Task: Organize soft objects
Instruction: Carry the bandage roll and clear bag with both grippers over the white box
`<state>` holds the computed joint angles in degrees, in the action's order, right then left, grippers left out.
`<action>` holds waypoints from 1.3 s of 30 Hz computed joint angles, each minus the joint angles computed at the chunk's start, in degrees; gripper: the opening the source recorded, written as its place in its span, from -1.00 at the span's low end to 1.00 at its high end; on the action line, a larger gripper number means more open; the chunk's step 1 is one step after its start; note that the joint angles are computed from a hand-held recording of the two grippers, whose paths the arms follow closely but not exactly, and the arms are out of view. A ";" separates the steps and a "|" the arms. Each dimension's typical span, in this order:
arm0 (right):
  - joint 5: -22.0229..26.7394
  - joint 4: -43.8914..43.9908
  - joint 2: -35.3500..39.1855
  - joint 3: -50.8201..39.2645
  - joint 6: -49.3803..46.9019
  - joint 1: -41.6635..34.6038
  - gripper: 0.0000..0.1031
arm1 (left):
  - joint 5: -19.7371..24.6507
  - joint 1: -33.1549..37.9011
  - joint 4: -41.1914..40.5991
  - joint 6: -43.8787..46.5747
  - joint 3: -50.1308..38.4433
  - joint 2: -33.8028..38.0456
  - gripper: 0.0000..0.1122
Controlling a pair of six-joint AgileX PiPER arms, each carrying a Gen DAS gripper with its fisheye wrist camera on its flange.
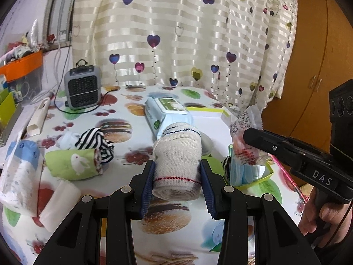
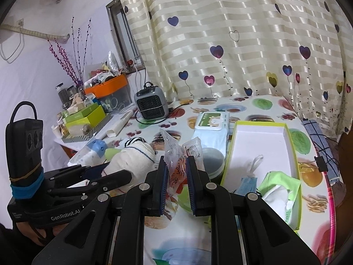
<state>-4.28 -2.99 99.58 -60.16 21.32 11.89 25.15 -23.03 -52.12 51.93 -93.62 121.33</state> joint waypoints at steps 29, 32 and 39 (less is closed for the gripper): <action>-3.63 -17.66 -1.13 4.35 18.63 -12.54 -0.66 | 7.10 -5.70 12.71 -15.56 -21.24 11.46 -0.31; -4.13 -21.98 -0.07 4.12 23.09 -13.96 -0.66 | 8.77 -6.34 15.12 -18.40 -25.81 13.99 -0.31; -5.38 -34.50 2.65 2.64 35.38 -17.02 -0.66 | 13.65 -8.01 21.32 -25.41 -38.06 20.43 -0.31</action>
<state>-9.67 -37.49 102.23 -57.52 56.70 -5.12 38.80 -31.03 -30.80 26.52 -131.69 141.76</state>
